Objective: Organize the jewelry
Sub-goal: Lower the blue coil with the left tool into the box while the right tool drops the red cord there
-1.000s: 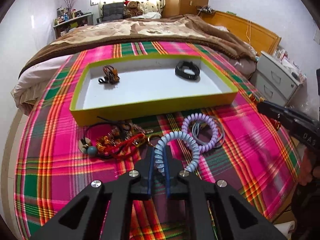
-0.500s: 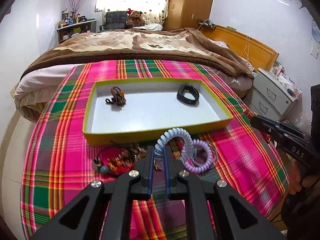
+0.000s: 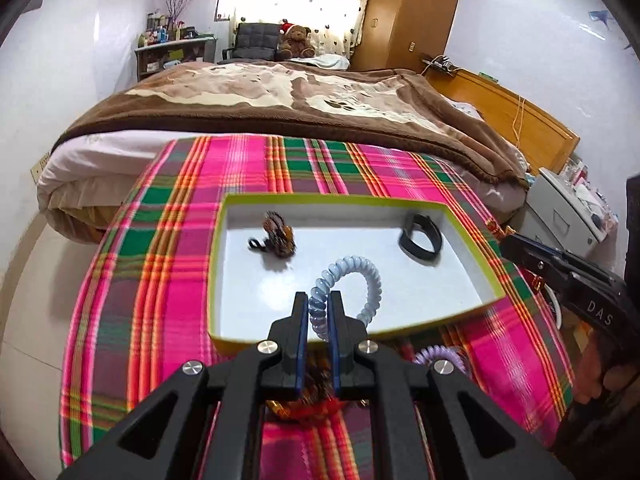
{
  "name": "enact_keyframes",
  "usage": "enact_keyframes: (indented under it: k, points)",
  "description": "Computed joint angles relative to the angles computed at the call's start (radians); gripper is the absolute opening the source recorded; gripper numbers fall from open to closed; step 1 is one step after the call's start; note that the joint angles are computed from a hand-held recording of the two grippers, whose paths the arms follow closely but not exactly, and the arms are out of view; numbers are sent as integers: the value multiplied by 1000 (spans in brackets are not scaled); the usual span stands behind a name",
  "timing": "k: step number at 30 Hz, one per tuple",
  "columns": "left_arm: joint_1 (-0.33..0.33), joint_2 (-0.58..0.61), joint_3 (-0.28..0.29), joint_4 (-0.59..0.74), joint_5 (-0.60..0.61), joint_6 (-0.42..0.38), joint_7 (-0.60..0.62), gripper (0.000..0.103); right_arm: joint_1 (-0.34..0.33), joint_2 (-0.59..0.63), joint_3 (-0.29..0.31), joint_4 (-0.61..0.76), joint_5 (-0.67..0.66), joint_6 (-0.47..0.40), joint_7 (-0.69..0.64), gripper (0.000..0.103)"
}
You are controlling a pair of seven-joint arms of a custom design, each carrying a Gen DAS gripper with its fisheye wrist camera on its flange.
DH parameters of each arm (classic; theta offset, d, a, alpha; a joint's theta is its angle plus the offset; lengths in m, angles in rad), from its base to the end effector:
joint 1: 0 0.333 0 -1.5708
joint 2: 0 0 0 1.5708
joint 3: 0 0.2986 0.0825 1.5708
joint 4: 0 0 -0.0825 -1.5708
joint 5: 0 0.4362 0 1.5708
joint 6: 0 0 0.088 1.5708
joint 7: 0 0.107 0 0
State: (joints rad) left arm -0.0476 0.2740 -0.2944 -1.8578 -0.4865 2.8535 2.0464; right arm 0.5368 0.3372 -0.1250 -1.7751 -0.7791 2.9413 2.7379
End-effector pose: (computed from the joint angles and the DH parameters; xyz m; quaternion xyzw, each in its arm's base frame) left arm 0.6778 -0.1999 0.4141 -0.5251 0.7586 -0.3602 0.1379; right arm 0.6393 0.3380 0.4097 -0.6275 0.6445 -0.2341 0.3689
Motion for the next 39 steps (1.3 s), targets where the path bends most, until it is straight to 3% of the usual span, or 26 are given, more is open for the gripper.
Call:
enact_keyframes:
  k: [5,8,16,26,39]
  points:
    - [-25,63,32,79,83,-14,-67,10,-53,100,61,131,162,-40,-178,10]
    - [-11,106,22,131,99,-35,-87,10,-77,178,92,231,273,-82,-297,10]
    - [-17,195,40,236,191,-100,-153,10,-75,334,88,435,449,-188,-453,10]
    - [6,251,22,296,206,-144,-175,10,-74,491,94,663,565,-325,-562,10]
    - [0,264,32,312,225,-162,-195,10,-57,626,79,879,596,-471,-620,10]
